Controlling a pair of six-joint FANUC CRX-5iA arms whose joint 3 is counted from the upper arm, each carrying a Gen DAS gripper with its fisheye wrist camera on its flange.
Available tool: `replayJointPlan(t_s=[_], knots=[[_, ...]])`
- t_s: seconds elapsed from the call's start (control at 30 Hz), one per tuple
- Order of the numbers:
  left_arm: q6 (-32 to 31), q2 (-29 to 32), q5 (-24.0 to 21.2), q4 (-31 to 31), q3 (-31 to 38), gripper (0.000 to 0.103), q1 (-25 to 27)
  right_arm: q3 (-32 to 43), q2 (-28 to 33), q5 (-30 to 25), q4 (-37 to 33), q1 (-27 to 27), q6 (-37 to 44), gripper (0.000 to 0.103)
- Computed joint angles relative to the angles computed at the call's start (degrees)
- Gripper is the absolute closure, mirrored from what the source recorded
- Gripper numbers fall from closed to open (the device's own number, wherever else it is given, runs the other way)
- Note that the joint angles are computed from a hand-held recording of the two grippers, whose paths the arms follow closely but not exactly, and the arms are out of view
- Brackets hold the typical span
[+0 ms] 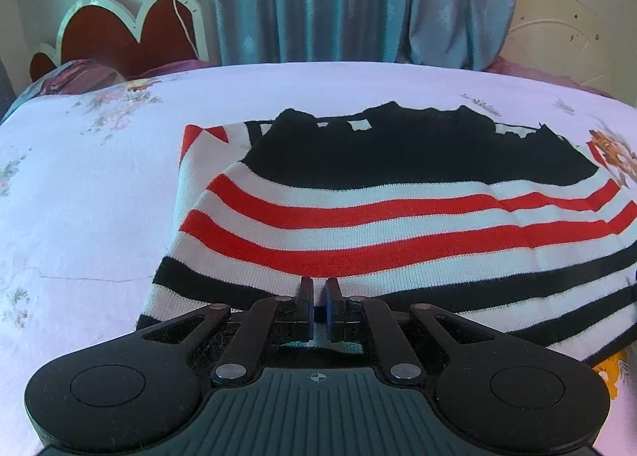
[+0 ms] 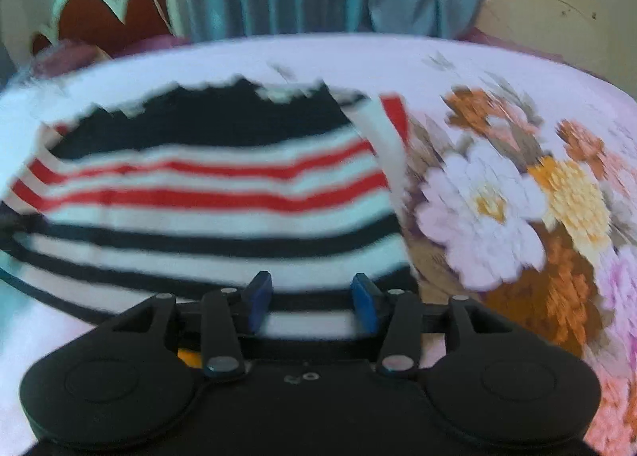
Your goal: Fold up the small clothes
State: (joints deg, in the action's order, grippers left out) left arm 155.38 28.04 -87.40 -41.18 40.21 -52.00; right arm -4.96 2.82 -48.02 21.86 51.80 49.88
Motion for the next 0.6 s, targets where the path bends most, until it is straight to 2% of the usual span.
replayJointPlan(t_s=[0.23,0.37,0.5,0.6], knots=[[2.1,1.4,-2.5,-2.4,4.3,0.098,-2.4,3.8,2.2,6.8,-4.9,1.7,8.2,0.061],[4.1,1.4,-2.4,0.5,3.4,0.097,-1.0,8.0,6.0,6.7,-7.8,2.8,12.2,0.062],[8.7,-0.5,-0.4,0.7,-0.2,0.097,-0.9,9.6,8.5,7.3,-6.3,3.8,12.6,0.060],[10.5,-1.9,0.3,1.5,-1.2,0.096,-0.9,10.4,10.2,5.5,-4.7,4.4,12.4,0.059]])
